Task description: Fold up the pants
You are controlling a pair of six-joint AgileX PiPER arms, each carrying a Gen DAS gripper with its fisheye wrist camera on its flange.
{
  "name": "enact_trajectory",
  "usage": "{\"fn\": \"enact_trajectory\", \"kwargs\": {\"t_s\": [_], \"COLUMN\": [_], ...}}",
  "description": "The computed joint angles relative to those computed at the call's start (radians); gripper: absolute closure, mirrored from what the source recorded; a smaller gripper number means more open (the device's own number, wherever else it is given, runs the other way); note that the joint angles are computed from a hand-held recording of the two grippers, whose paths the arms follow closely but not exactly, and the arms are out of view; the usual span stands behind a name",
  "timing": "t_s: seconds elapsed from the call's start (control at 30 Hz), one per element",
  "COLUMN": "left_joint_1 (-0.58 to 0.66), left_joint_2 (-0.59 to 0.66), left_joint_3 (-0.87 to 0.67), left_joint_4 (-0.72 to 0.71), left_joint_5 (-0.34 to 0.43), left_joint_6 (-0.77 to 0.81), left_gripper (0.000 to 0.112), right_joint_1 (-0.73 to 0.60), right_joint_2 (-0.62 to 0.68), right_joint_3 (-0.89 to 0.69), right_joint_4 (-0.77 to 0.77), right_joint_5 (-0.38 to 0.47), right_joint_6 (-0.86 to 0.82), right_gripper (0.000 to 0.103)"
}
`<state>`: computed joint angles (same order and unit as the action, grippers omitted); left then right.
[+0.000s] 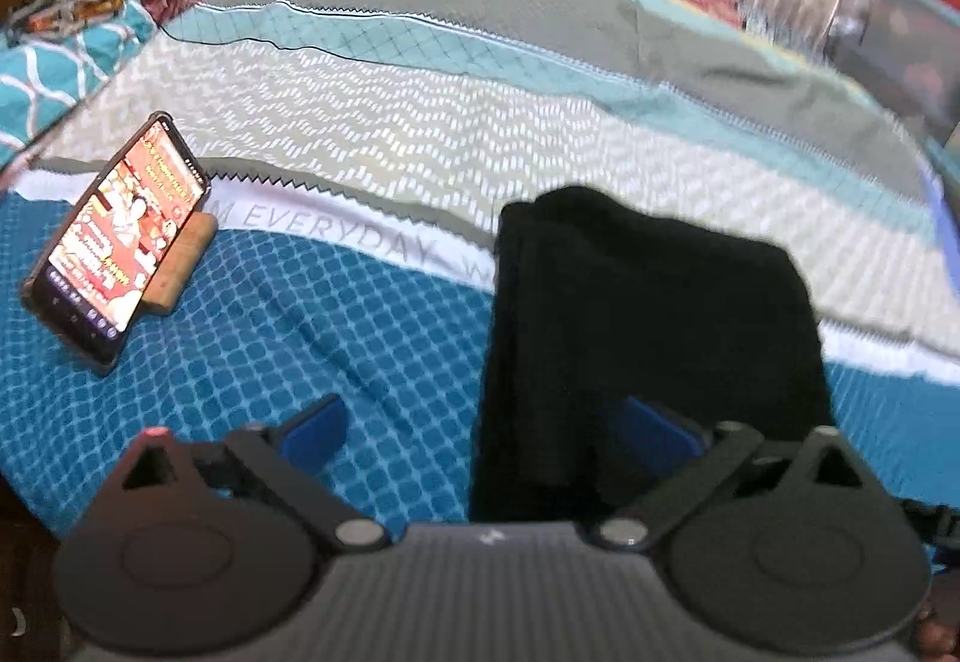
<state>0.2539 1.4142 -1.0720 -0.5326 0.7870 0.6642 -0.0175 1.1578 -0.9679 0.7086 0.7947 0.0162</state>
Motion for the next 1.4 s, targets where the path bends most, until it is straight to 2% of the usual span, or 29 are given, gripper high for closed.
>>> {"fn": "enact_trajectory", "kwargs": {"t_s": [0.07,0.2,0.33,0.5,0.67,0.7,0.73,0.77,0.8,0.83,0.9,0.97,1.07,1.2,1.4], "left_joint_1": [0.02,0.033,0.018,0.031,0.034,0.024,0.002,-0.019,-0.038,-0.049,-0.048,-0.061,-0.125,-0.24,-0.382], "left_joint_2": [0.045,0.158,0.261,0.438,0.52,0.528,0.522,0.512,0.499,0.492,0.49,0.485,0.488,0.598,0.85], "left_joint_3": [-0.041,-0.13,-0.197,-0.317,-0.337,-0.34,-0.336,-0.329,-0.321,-0.326,-0.368,-0.413,-0.49,-0.713,-1.09], "left_joint_4": [-0.048,-0.099,-0.129,-0.207,-0.344,-0.357,-0.348,-0.331,-0.315,-0.31,-0.329,-0.378,-0.424,-0.389,-0.174], "left_joint_5": [0.035,0.11,0.156,0.311,0.352,0.354,0.324,0.293,0.265,0.258,0.293,0.315,0.261,0.189,0.155], "left_joint_6": [0.026,0.045,0.059,0.042,0.077,0.075,0.066,0.064,0.06,0.048,0.027,0.037,0.065,0.006,-0.212], "left_gripper": [0.009,0.009,0.009,0.009,0.01,0.014,0.017,0.027,0.036,0.04,0.05,0.051,0.051,0.051,0.05], "right_joint_1": [-0.003,-0.065,-0.066,-0.064,-0.048,-0.044,-0.047,-0.043,-0.025,-0.018,-0.013,-0.031,-0.075,-0.123,-0.153], "right_joint_2": [-0.008,0.026,0.088,0.213,0.326,0.348,0.371,0.398,0.407,0.411,0.403,0.399,0.433,0.536,0.72], "right_joint_3": [-0.004,-0.024,-0.068,-0.14,-0.191,-0.207,-0.227,-0.258,-0.284,-0.312,-0.361,-0.396,-0.5,-0.659,-0.831], "right_joint_4": [-0.036,0.019,0.04,0.128,0.243,0.259,0.288,0.294,0.259,0.226,0.191,0.216,0.253,0.264,0.212], "right_joint_5": [-0.023,0.007,0.009,0.028,-0.007,-0.013,0.0,0.018,0.005,0.004,0.004,-0.014,-0.05,-0.093,-0.137], "right_joint_6": [0.02,-0.024,-0.057,-0.152,-0.259,-0.27,-0.297,-0.292,-0.257,-0.248,-0.283,-0.347,-0.411,-0.476,-0.462], "right_gripper": [0.018,0.018,0.018,0.018,0.016,0.018,0.022,0.037,0.043,0.047,0.058,0.063,0.065,0.065,0.065]}}
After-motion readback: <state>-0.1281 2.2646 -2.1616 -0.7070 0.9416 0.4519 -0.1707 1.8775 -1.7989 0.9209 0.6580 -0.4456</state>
